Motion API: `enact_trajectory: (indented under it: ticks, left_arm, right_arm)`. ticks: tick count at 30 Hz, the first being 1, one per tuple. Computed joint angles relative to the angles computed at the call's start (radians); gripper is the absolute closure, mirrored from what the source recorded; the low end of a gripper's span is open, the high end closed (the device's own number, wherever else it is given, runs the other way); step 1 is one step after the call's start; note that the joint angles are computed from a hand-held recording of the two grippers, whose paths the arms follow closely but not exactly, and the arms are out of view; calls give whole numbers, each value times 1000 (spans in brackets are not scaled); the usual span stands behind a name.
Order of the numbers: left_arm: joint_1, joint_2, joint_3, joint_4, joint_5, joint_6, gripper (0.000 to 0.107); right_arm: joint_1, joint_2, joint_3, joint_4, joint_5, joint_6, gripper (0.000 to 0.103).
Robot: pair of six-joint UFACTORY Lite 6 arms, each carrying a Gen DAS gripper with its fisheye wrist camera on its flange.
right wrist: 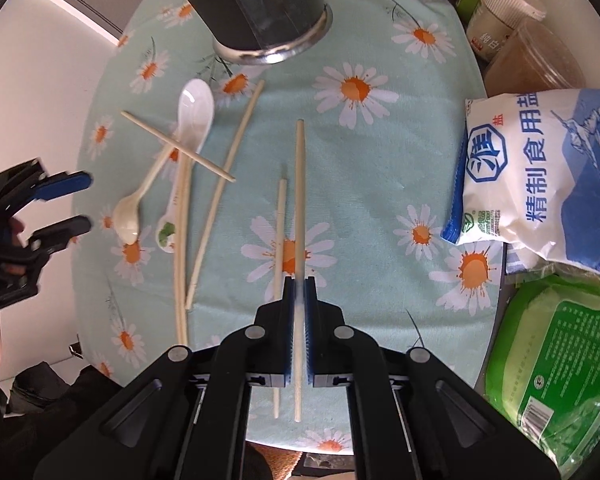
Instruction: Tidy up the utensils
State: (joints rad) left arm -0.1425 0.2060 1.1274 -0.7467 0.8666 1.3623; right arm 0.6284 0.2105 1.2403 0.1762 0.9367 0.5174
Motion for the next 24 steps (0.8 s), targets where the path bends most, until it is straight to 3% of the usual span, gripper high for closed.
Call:
enact_trajectory:
  ticks: [10,15,24]
  left_arm:
    - [-162,336,413,383,-3,-98,72]
    - [-212,461,588,531,70,-50,72]
    - [-260,579,732,635,128,45,72]
  right_arm:
    - [49,-113,-56,34,-62,67,97]
    - [61,-152,-98,54,-103,103,97]
    - [80,-139,-89,46,-95,141,97]
